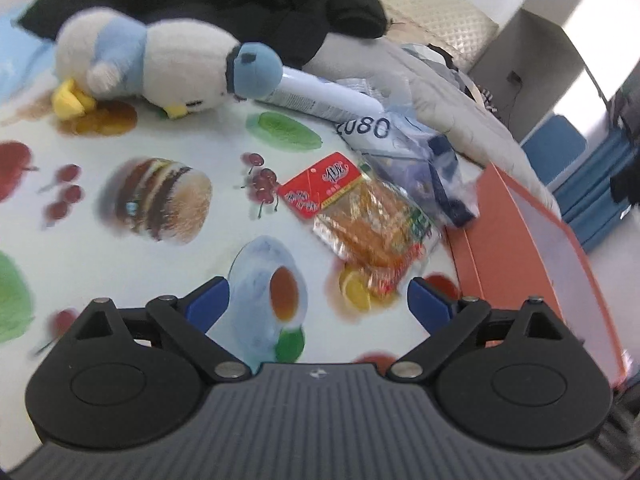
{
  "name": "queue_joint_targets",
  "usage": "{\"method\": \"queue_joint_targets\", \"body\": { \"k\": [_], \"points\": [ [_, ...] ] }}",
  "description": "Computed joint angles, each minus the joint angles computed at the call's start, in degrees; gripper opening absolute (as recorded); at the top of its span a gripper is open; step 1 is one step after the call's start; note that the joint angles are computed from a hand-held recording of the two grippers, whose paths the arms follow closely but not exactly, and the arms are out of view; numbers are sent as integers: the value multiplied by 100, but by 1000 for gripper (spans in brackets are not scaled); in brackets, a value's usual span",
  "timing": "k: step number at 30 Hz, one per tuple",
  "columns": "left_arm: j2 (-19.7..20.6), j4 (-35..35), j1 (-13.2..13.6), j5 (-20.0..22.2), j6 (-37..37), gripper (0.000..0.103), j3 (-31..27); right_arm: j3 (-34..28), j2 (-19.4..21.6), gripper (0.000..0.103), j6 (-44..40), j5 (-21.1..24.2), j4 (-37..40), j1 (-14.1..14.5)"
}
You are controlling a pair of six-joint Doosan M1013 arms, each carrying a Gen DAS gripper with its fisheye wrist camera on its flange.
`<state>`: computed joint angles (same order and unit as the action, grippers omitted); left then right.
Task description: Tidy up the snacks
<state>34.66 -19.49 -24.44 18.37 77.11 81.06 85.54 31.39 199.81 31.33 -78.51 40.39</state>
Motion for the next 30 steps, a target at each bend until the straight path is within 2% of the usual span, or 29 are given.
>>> {"method": "queue_joint_targets", "body": {
  "k": [7,12,13,15,18,22,27,30],
  "points": [
    [731,-765,211,460,213,96,-985,-744,606,54,-146,427,530,-233],
    [1215,-426,244,819,98,92,-1699,-1319,1021,55,-500,640,1122,-429],
    [1285,-308,241,900,63,90,-1819,-1411,1087,57,-542,646,1200,-464],
    [1409,-13,222,944,8,87,-2027,-1641,1232,71,-851,681,1516,-543],
    [1574,408,191,998,-124,83,-2316,-1932,1420,81,-1076,801,1765,-640],
    [1752,349,193,1061,200,79,-2611,-2156,1575,82,-1198,663,2064,-785],
    [1872,313,177,1248,623,70,-2838,-2580,1811,82,-1984,884,2618,-870],
    [1913,-132,214,1469,1249,70,-2930,-2538,1812,82,-2172,506,2915,-981]
  ]
}}
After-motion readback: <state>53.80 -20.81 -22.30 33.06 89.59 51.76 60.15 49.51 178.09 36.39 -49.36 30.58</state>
